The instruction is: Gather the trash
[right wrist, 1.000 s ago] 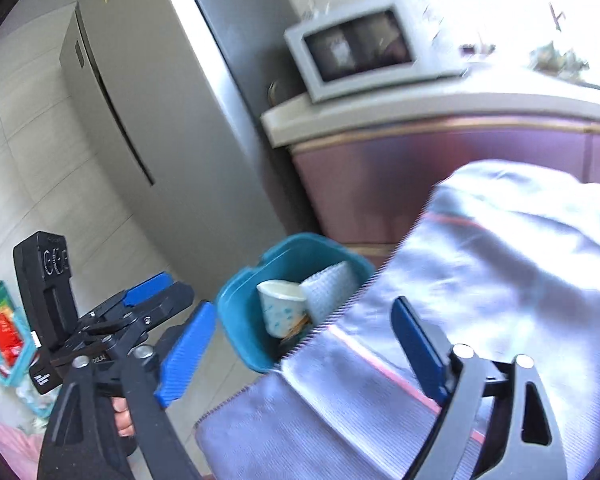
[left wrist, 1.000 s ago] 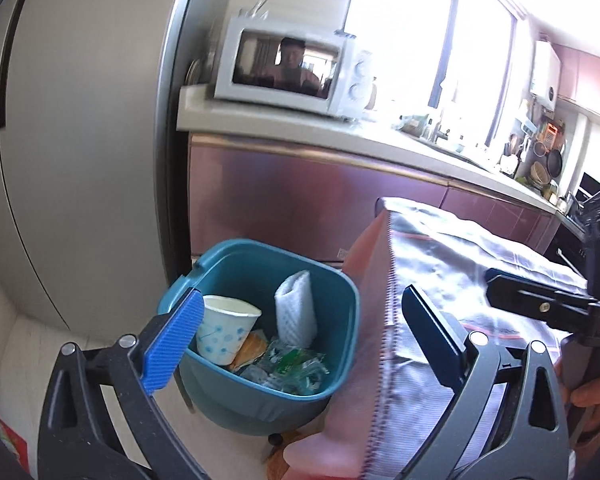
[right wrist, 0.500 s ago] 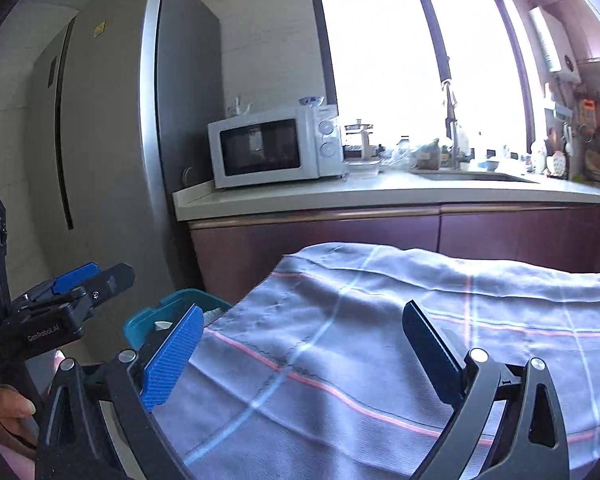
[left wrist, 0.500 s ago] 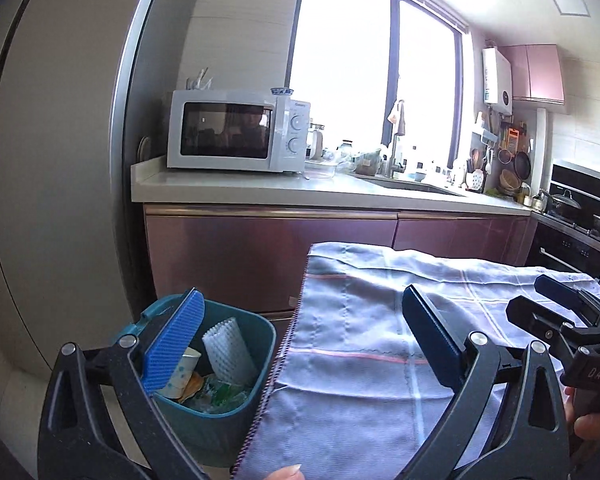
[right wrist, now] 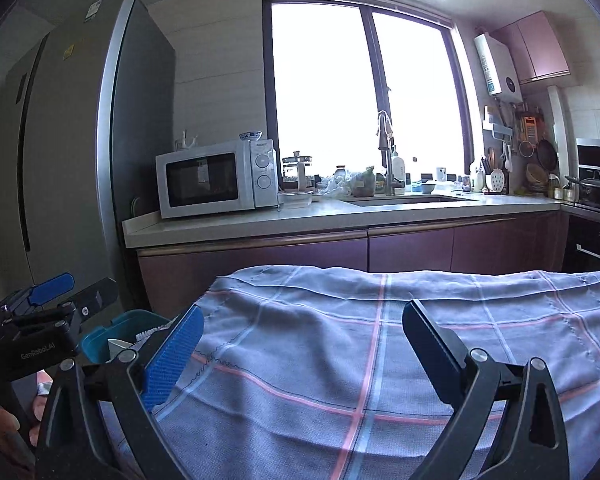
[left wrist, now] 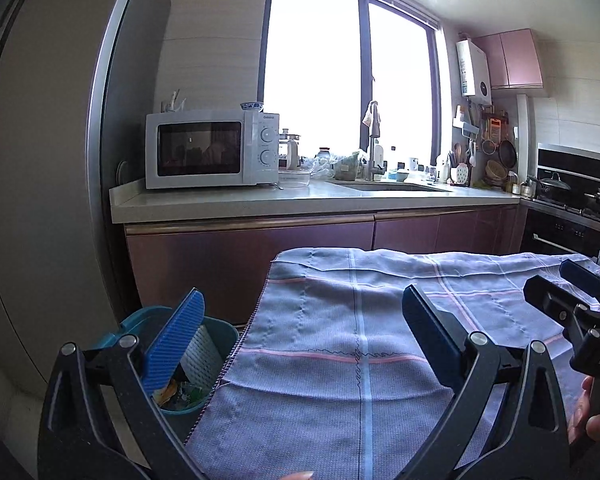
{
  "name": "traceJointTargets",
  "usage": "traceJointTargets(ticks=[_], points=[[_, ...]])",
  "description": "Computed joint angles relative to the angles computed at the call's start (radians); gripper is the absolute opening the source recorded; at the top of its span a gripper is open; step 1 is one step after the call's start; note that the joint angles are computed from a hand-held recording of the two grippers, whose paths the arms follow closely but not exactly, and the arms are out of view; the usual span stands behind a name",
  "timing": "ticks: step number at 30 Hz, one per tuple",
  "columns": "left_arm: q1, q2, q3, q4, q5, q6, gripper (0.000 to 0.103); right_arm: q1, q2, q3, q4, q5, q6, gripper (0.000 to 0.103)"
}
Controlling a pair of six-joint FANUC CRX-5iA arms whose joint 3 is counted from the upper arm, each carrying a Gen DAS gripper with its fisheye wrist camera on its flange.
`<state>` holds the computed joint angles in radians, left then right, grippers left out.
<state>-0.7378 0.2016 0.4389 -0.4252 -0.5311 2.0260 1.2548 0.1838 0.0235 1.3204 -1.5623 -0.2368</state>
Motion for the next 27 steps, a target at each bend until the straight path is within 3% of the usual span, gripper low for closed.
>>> traceJointTargets(ticks=[9,27], points=[[-0.020,-0.001,0.001,-0.053,0.000,0.021,0.097,0.022,0.000,-0.012,0.013,-0.053,-0.022,0.096],[-0.020,0.006,0.004,-0.048,-0.004,0.031,0.097,0.031,-0.010,-0.017,-0.005,-0.074,-0.029,0.096]])
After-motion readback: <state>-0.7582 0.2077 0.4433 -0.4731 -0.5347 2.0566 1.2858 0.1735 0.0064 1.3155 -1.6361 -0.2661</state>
